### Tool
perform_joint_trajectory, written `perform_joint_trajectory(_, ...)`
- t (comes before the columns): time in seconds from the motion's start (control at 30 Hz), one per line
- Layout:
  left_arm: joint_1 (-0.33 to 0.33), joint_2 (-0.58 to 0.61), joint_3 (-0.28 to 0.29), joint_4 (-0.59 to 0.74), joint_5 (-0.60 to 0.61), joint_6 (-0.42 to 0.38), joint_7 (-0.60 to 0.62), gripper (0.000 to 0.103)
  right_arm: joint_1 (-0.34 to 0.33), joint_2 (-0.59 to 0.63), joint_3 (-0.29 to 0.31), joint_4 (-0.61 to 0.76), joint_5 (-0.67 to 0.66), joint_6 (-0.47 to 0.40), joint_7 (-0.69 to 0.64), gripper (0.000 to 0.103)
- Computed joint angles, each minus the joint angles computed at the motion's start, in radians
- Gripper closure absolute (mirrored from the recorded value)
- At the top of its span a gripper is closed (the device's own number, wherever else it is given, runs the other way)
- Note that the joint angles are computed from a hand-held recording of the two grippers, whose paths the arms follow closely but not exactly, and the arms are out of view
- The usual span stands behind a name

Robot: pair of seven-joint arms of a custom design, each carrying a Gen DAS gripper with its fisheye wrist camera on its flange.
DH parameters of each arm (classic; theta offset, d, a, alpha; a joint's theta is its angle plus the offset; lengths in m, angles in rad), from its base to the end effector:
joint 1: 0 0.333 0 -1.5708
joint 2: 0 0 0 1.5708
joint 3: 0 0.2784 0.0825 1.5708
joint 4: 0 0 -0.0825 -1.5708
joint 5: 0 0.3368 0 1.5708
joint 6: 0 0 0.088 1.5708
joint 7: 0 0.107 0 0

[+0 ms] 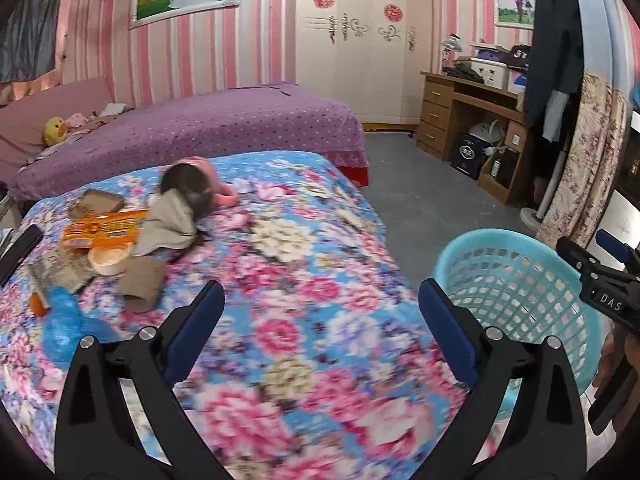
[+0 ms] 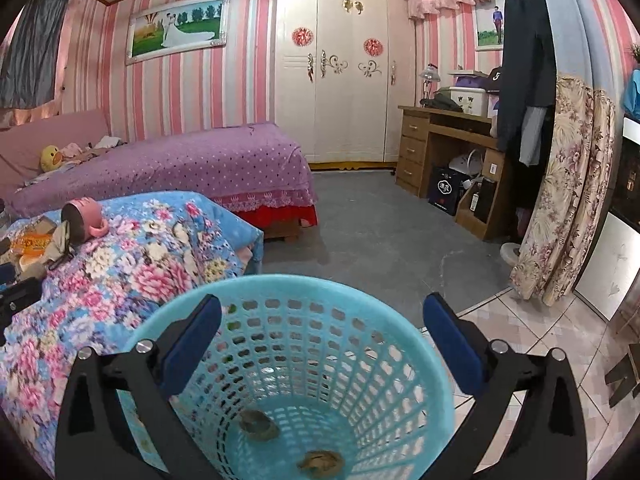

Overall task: Collect trash
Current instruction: 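Open the right tool to drop the brown cloth into the blue basket, then grasp the blue plastic bag with the left tool while the right tool grasps another cardboard tube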

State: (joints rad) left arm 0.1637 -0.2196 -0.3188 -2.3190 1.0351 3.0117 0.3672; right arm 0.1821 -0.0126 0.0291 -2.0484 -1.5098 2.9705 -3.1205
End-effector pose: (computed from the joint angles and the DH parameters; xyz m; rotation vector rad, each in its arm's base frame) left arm 0.4583 -0.1429 0.4874 -1.6649 1.5883 -0.8592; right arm 0.5005 0.1773 0.4848 -1.5615 1.5243 -0.9420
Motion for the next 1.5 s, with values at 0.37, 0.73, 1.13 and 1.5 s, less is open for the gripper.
perform_joint_trajectory(0.37, 0.107, -0.178, 0.056, -0.15, -0.147, 0.075, 0.163, 0.006, 0.088, 0.035, 0.05, 0.067, 0.108, -0.108, -0.087, 0.004)
perform_joint_trajectory(0.73, 0.276, -0.252, 0.029, -0.254, -0.218, 0.138, 0.308, 0.006, 0.173, 0.103, 0.041, 0.158, 0.163, -0.157, -0.05, 0.004)
perform_joint_trajectory(1.13, 0.073, -0.17, 0.283, -0.3, -0.479, 0.103, 0.601, 0.006, 0.239, 0.176, 0.025, 0.24, 0.276, -0.226, -0.103, 0.004)
perform_joint_trajectory(1.5, -0.286, -0.103, 0.571, -0.269, -0.914, 0.019, 1.031, 0.035, 0.322, 0.266, 0.013, 0.345, 0.349, -0.287, -0.199, 0.004)
